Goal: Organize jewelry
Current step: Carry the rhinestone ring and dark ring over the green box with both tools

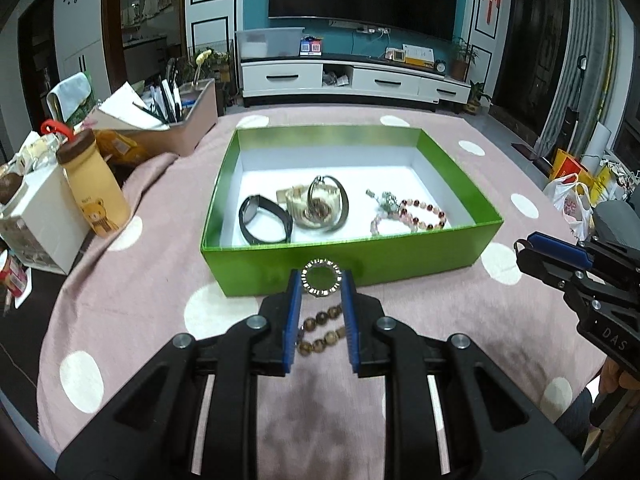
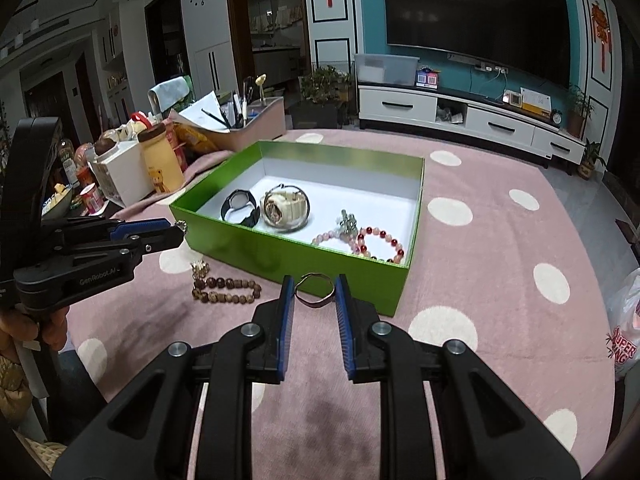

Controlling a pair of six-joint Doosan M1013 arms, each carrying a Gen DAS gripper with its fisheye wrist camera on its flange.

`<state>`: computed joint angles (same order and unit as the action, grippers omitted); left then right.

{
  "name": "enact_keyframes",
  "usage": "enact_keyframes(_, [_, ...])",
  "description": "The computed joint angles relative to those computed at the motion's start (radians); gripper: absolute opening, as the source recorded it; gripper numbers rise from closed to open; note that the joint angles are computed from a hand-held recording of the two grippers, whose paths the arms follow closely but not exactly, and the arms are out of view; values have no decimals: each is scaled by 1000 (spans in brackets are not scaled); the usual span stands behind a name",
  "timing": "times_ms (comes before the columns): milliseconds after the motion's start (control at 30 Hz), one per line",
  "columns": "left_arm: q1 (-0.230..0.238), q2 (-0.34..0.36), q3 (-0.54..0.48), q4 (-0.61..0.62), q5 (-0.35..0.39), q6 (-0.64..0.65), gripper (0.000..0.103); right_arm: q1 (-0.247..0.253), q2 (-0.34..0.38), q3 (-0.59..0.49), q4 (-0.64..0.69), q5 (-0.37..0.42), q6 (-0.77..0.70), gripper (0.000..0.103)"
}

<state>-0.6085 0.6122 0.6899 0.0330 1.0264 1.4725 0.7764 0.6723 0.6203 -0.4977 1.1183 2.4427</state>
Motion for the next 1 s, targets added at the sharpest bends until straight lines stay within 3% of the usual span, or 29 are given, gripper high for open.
enact_keyframes(467, [-4, 71, -153, 22, 37, 24, 19, -14, 9, -24, -19, -5, -1, 21])
enact_keyframes(1000, [2, 212, -415, 37, 147, 46, 19, -47, 45, -76, 7, -15, -14, 21])
